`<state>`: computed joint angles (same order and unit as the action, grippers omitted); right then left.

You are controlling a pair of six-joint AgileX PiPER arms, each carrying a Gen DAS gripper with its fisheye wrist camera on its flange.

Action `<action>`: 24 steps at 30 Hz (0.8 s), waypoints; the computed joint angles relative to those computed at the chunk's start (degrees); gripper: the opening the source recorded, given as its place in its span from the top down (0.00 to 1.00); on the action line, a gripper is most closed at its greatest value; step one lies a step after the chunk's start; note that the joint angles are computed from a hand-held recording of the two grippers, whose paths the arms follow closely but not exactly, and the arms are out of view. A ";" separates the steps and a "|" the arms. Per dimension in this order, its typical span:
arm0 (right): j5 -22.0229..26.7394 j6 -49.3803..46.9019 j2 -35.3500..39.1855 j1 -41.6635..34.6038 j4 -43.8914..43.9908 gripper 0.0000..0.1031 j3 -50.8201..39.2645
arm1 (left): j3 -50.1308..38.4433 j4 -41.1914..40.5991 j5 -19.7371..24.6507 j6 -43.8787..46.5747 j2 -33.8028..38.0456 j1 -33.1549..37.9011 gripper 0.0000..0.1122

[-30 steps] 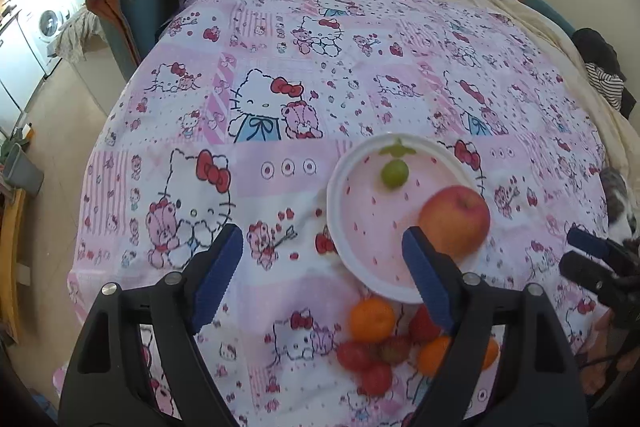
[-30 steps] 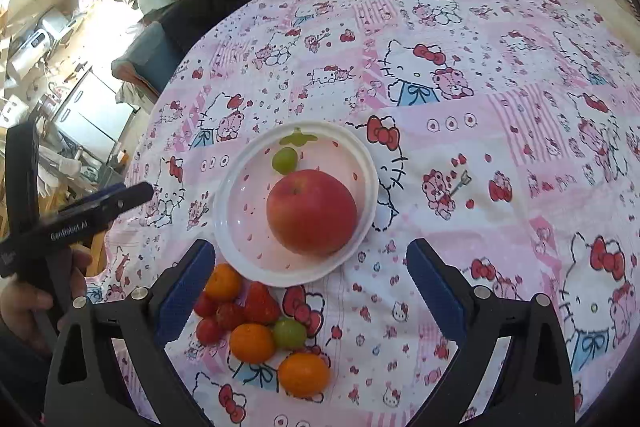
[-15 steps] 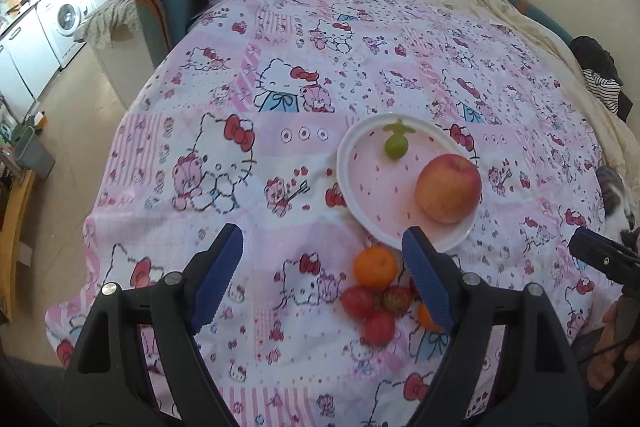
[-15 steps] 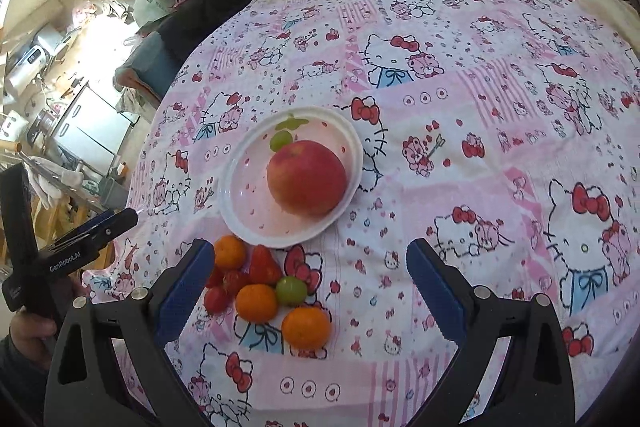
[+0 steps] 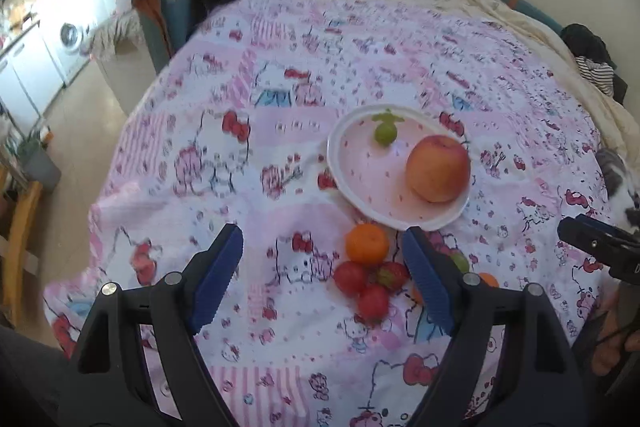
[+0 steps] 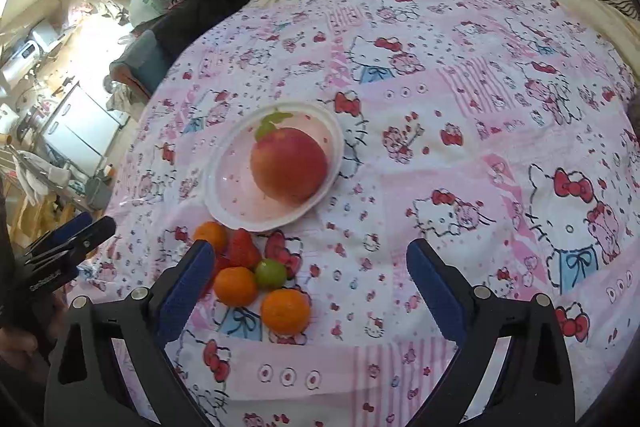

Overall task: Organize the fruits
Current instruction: 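Grasp the orange tangerine with the right gripper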

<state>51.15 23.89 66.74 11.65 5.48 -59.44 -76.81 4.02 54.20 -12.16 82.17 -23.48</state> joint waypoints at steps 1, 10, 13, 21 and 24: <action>1.03 1.38 0.44 0.49 -1.58 0.04 -0.35 | 0.17 0.31 0.12 -0.57 0.29 0.06 0.29; 3.01 -8.61 4.63 -8.63 14.71 0.06 1.18 | 0.30 1.39 2.50 -3.34 2.28 1.93 0.29; 3.63 -9.87 7.11 -8.30 16.80 0.18 1.09 | -0.74 0.46 4.46 -3.44 3.65 2.96 0.29; 6.47 -9.28 16.33 1.35 14.27 0.31 -2.61 | -2.39 -2.08 6.41 -2.70 5.41 4.63 0.29; 7.38 -5.07 19.14 7.15 6.35 0.39 -5.09 | -3.48 -2.12 7.77 -2.66 6.47 5.00 0.29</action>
